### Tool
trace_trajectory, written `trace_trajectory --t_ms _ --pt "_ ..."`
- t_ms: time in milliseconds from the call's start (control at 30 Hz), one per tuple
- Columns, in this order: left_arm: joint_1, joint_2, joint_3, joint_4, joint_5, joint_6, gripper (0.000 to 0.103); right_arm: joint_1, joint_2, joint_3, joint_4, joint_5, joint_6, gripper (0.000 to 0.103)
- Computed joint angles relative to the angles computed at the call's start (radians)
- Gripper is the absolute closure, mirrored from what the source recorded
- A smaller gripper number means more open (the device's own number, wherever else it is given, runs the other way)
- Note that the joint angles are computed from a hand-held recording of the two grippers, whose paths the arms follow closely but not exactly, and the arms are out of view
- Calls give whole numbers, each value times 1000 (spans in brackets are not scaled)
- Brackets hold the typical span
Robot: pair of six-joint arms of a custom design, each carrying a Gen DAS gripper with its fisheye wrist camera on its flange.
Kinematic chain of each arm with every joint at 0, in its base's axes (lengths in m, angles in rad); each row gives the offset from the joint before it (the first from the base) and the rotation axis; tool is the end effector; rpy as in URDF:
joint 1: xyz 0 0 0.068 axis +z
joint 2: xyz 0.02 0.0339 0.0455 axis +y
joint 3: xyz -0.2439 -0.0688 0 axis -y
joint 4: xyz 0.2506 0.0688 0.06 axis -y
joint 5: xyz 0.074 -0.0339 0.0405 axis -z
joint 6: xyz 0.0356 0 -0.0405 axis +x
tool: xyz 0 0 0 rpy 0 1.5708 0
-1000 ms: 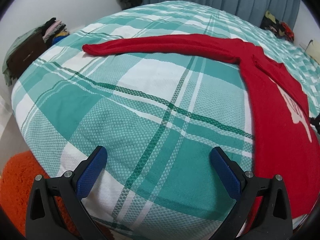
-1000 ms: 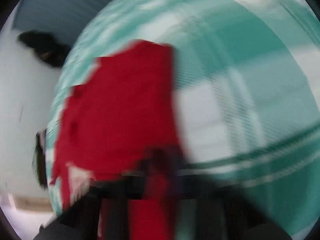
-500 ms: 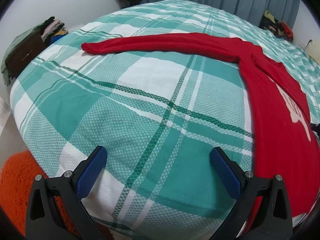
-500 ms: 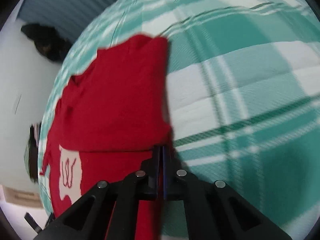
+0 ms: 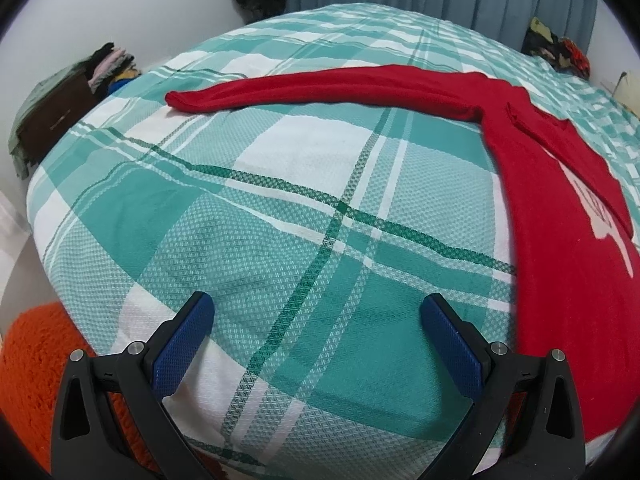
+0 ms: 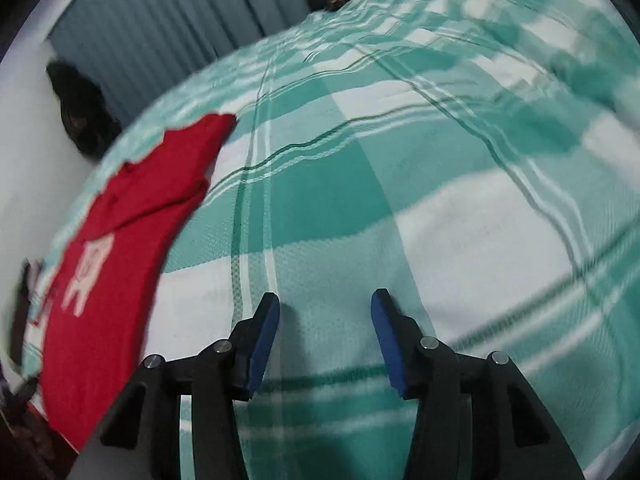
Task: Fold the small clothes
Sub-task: 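Open the right gripper and withdraw it from the folded sleeve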
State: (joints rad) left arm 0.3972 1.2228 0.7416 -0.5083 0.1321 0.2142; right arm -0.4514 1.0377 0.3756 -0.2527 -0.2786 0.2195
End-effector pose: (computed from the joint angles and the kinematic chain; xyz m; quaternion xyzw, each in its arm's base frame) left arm 0.2294 0.0911 0.1886 -0.0685 0.9537 0.0258 0.2917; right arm 0.1812 -0.0770 0.1311 0.2664 0.9000 0.0937 0.3321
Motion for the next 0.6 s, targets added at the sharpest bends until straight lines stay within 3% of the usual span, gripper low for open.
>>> trace_trajectory --t_ms 100,233,600 --pt "-3 -6 -7 7 -6 0 0 -18 43 -4 62 -54 23 42" --pt "-3 -10 -12 11 -6 1 0 73 61 -7 96 48 2 36" --pt "-7 -19 -20 14 -9 -1 0 95 15 -50 110 73 -17 34"
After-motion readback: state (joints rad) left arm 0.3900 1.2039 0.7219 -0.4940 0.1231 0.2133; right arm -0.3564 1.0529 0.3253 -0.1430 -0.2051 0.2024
